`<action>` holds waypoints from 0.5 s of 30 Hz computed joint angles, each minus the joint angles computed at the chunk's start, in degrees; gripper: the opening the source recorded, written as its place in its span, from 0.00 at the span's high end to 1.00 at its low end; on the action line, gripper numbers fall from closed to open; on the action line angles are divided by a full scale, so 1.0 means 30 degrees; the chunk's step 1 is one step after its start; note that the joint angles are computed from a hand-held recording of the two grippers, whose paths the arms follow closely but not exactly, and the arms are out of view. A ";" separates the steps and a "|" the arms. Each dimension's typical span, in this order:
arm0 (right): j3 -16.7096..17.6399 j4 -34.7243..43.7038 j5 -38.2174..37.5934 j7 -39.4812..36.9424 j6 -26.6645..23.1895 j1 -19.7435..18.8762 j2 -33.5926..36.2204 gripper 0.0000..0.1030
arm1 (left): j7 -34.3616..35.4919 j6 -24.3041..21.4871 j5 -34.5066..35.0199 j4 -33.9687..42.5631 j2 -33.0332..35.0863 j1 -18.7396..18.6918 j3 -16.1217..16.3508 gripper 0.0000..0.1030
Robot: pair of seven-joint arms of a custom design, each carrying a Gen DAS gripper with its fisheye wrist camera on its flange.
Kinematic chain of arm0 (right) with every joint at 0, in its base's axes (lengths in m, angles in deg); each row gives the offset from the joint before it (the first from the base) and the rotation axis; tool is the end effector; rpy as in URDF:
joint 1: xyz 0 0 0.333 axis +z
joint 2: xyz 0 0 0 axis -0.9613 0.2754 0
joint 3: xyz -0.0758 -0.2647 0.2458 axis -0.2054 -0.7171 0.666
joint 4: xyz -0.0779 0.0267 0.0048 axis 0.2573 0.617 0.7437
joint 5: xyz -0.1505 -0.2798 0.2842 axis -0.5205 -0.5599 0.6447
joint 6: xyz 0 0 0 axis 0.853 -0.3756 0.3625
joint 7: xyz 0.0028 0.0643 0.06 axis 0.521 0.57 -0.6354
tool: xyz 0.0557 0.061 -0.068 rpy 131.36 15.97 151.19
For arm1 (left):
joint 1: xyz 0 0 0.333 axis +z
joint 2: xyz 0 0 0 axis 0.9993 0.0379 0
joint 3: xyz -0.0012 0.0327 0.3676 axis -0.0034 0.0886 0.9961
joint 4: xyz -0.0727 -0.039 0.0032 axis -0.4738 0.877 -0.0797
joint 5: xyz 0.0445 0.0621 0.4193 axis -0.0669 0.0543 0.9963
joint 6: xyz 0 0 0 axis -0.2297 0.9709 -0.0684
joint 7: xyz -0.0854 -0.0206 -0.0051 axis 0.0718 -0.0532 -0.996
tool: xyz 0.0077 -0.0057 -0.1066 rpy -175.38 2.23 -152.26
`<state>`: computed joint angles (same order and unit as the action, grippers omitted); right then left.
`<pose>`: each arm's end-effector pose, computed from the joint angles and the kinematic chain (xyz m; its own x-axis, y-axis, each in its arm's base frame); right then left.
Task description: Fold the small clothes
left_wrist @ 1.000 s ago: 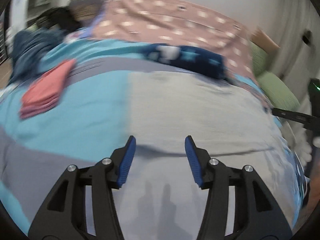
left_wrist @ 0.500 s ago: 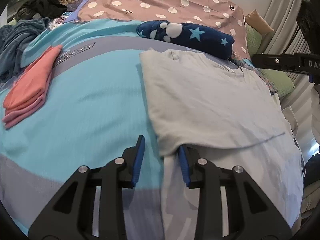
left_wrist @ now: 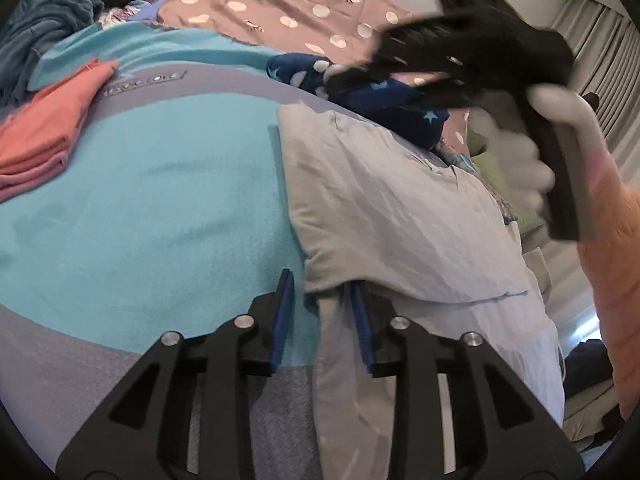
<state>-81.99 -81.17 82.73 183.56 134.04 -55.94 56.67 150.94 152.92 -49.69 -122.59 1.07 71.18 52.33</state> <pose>0.6340 0.2508 0.5615 0.1542 -0.9658 -0.2086 -0.9217 -0.0645 -0.3825 0.5173 -0.2496 0.4871 -0.5010 -0.7343 0.4580 -0.7811 0.1558 -0.6046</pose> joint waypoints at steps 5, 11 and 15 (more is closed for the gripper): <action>0.0198 0.1767 0.0667 -0.1888 -0.2131 -0.0095 0.1469 0.56 | 0.1125 -0.0637 -0.1778 0.0049 -0.0002 0.0093 0.0139 0.77; 0.0582 0.2319 0.2290 -0.5936 -0.4471 -0.0226 0.1606 0.54 | 0.4860 -0.0866 -0.4679 -0.0326 -0.0813 0.0017 0.0099 0.82; 0.0188 0.2983 0.1536 -0.5449 -0.4592 0.0099 0.2070 0.54 | 0.4280 -0.0907 -0.3897 -0.0196 -0.0702 -0.0062 0.0075 0.79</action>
